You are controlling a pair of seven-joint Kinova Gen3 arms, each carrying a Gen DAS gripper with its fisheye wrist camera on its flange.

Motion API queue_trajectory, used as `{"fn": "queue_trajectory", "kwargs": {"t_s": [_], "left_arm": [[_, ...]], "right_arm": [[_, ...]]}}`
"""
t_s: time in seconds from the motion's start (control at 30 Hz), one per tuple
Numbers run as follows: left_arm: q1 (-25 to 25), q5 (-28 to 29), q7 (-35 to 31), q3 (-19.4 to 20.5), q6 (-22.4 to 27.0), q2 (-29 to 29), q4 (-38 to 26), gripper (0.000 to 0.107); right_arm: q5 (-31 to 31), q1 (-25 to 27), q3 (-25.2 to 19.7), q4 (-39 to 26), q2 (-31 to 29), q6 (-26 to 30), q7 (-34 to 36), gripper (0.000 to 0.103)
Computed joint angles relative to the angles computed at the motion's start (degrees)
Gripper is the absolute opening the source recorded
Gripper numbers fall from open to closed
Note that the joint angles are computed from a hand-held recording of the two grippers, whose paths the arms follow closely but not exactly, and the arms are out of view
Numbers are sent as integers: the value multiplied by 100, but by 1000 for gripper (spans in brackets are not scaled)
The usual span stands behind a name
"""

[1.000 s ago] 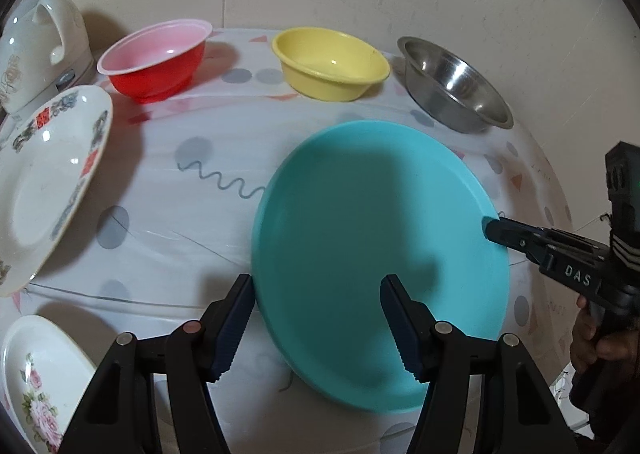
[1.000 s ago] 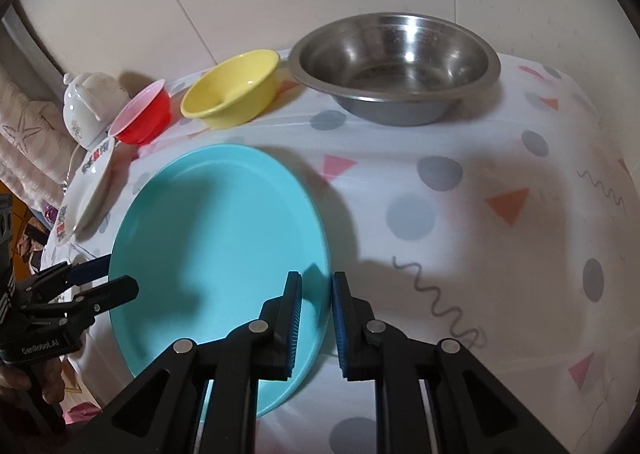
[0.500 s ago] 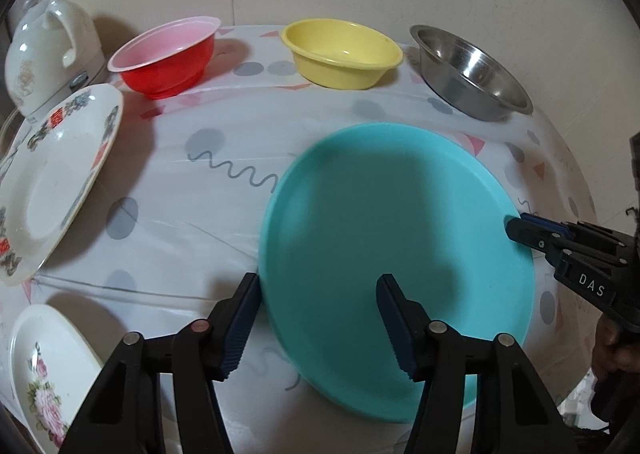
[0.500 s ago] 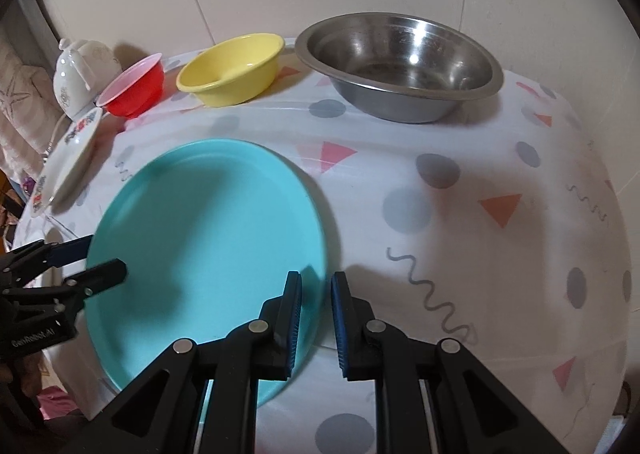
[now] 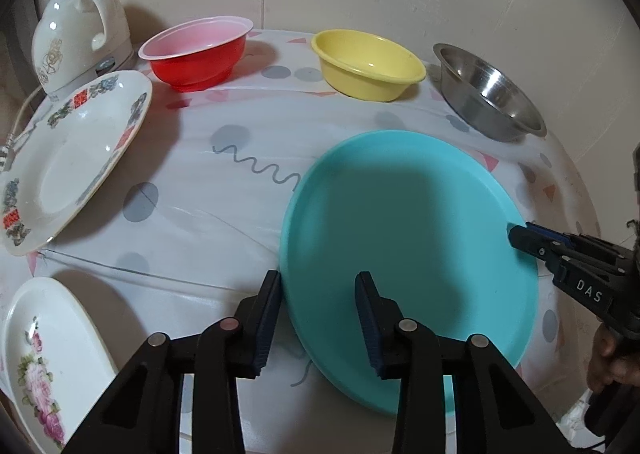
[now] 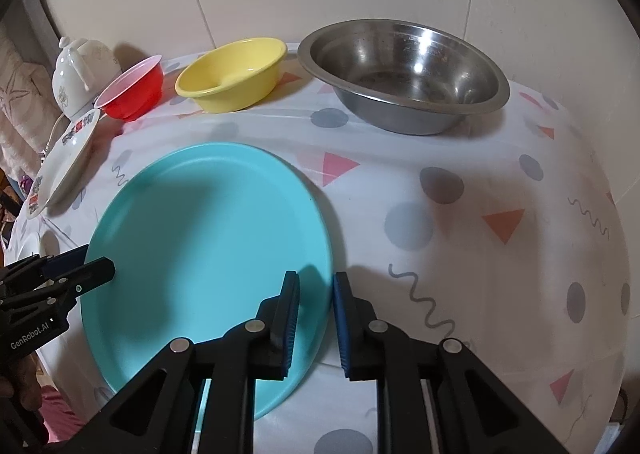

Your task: Organize plates and bowls

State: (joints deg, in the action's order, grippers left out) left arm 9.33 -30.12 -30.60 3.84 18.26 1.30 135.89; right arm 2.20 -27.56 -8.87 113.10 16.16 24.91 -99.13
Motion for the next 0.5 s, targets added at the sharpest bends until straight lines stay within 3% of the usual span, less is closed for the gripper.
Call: {"fn": "queue_trajectory", "kwargs": {"t_s": [0.1,0.5], "left_arm": [[109,-194,229,65,122,-3,-13,39],[-264,726,-1061,81,1,-393,167,47]], "right_arm": [[75,-84,60,22,-18,-20,-109,18],[715,-528,329,-26,-104,350,-1364,31]]}}
